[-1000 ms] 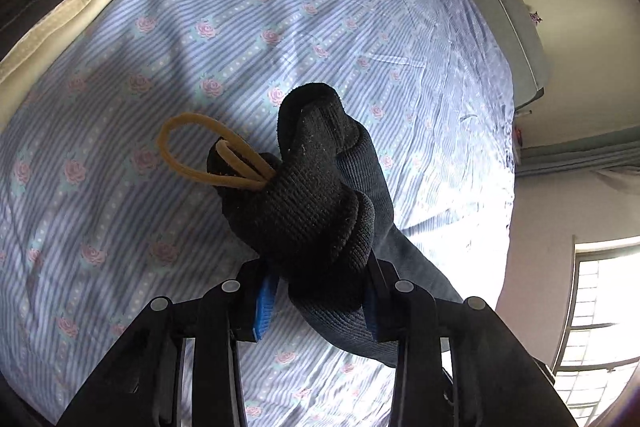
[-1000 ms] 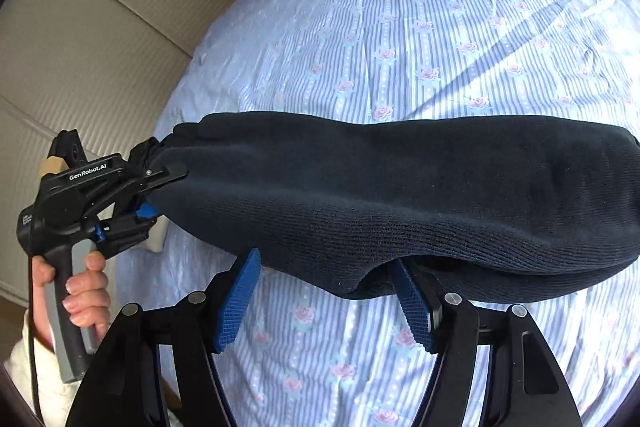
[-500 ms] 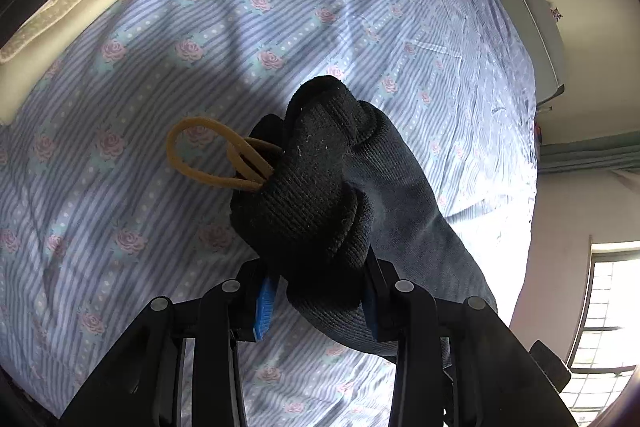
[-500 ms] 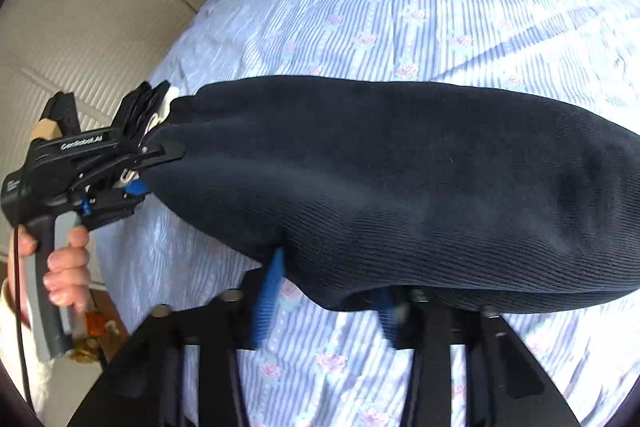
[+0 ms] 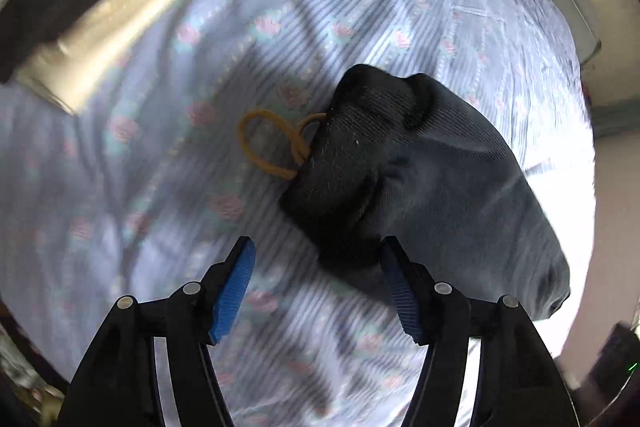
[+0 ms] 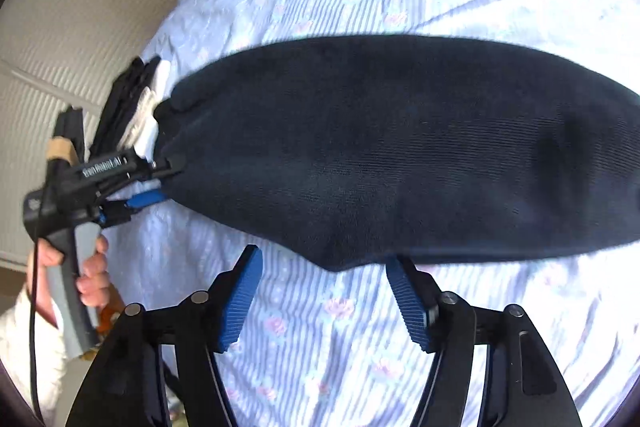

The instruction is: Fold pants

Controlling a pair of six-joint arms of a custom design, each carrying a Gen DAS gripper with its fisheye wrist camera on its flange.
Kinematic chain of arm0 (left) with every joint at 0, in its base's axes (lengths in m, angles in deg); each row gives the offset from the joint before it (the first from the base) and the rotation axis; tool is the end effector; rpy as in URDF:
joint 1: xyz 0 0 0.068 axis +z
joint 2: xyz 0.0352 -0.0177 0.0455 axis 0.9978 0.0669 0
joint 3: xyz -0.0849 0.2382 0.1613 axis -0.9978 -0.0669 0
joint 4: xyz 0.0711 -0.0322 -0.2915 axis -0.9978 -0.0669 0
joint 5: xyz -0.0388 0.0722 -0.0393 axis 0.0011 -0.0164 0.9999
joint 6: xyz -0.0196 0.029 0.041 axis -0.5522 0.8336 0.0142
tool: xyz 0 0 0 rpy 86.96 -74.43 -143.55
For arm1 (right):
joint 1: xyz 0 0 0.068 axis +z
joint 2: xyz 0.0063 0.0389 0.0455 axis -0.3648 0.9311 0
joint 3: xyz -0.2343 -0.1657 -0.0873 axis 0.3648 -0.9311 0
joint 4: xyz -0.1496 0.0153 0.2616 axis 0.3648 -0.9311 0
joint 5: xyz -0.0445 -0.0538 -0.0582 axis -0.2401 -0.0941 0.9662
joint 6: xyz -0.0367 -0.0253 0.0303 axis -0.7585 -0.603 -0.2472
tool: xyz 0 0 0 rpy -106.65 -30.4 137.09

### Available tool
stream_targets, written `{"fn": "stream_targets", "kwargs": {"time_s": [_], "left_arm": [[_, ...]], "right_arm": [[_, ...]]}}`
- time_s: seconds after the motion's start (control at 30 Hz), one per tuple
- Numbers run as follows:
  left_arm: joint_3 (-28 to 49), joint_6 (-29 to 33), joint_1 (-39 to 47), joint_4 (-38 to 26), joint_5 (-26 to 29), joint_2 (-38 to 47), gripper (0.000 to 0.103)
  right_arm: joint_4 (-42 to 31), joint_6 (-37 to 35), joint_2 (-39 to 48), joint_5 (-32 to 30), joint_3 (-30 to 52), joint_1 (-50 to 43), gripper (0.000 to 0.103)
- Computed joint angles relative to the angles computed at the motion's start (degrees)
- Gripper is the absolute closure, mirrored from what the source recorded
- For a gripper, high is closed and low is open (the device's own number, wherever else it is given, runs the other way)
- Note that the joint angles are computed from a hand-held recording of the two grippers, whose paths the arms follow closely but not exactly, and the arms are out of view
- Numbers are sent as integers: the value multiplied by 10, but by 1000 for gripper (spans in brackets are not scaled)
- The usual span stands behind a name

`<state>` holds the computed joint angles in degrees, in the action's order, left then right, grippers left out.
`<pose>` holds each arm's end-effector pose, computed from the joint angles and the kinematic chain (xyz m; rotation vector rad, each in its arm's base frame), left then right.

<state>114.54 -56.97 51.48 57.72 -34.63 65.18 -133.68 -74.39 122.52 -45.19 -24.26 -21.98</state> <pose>0.2813 -0.1909 0.1351 -0.9438 2.7357 -0.2547 0.3598 0.0134 0.1448 -0.5217 2.8453 0.7059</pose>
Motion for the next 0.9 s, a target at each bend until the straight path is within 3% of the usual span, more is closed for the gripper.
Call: {"fn": "stream_targets", "kwargs": {"time_s": [0.13, 0.3, 0.47, 0.6, 0.73, 0.83, 0.9], "left_arm": [[74, 51, -84, -113, -72, -6, 37], [207, 143, -149, -138, -124, 71, 37], [371, 206, -149, -139, -89, 201, 42], [492, 229, -157, -177, -88, 281, 42], [568, 240, -164, -210, -93, 330, 42], [616, 243, -163, -237, -88, 361, 43], [641, 247, -162, -251, -86, 379, 43]], "right_arm": [[37, 12, -84, 15, -37, -90, 23], [100, 53, -79, 53, -20, -194, 15], [132, 123, 17, 72, 55, -237, 15], [115, 174, 102, 43, 133, -243, 15], [147, 169, 107, 74, 124, -216, 15], [166, 134, 123, 151, 119, -201, 15], [152, 131, 156, 122, 138, -216, 15]]}}
